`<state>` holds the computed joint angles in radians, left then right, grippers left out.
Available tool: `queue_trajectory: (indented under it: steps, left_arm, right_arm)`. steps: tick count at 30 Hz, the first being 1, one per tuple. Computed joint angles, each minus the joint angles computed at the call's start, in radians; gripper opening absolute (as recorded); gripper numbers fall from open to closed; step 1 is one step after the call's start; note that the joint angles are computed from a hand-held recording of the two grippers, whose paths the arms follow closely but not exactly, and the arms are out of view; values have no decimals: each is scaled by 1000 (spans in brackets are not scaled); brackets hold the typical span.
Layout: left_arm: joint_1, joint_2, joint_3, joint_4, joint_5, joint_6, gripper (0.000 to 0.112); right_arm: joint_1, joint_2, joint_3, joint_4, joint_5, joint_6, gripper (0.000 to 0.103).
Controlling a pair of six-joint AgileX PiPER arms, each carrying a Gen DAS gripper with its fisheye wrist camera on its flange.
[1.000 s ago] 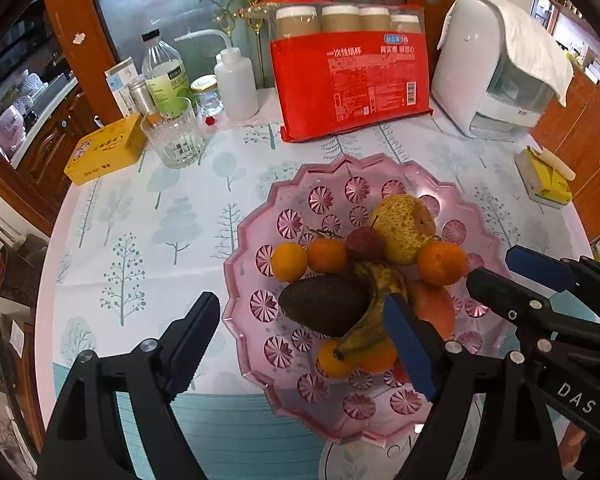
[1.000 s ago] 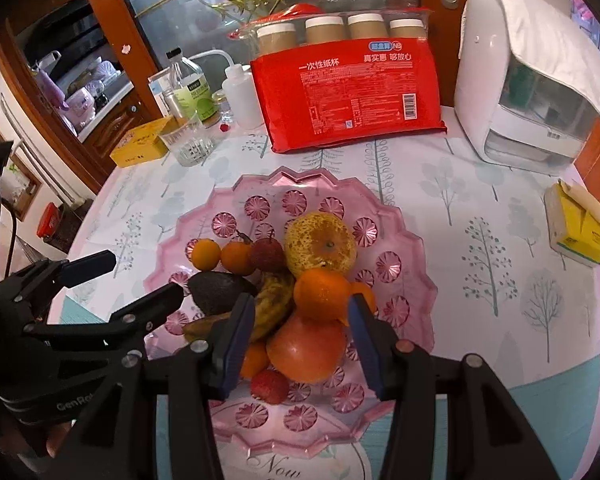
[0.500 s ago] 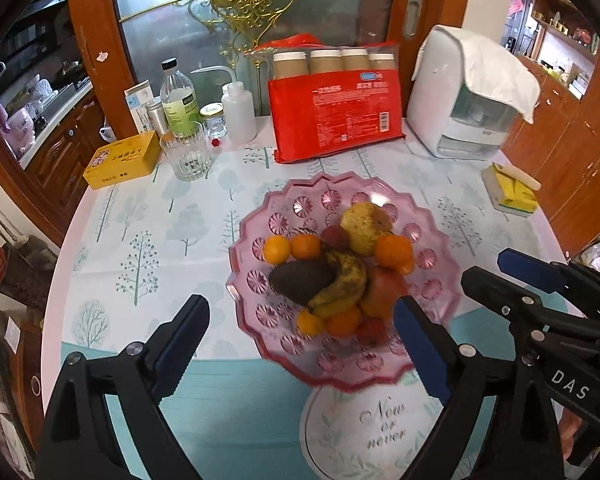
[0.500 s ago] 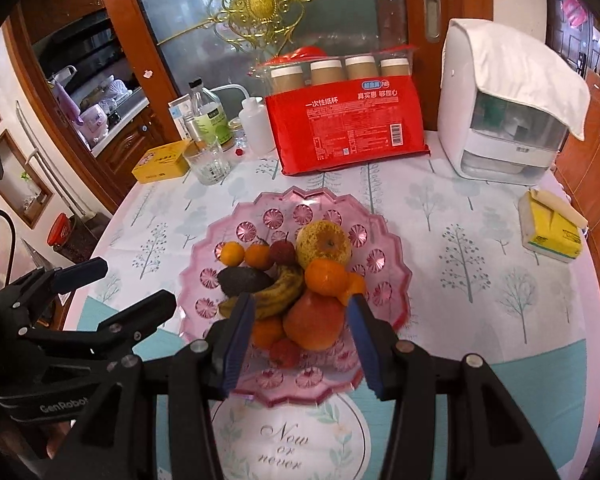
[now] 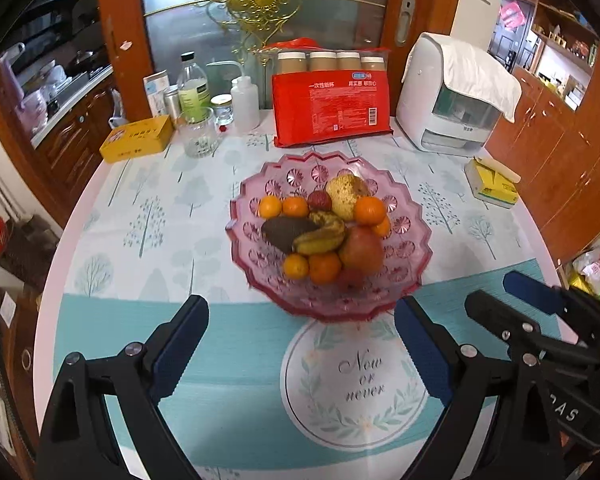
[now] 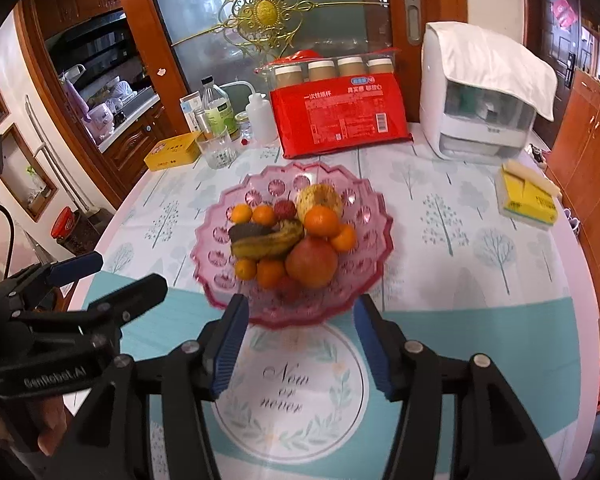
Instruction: Organize fruits
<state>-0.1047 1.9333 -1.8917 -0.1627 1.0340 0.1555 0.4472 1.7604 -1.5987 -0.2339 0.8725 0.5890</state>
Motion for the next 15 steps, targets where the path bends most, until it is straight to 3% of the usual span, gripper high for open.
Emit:
queue_trajectory:
  steps: [3, 15]
  left_arm:
    - [1, -95, 140, 7, -54, -6, 93]
    - [8, -355, 435, 44, -86, -51, 94]
  right_arm:
    - [32, -54, 73, -23, -6, 42, 56]
    - [150, -243, 250, -77, 46, 202, 56]
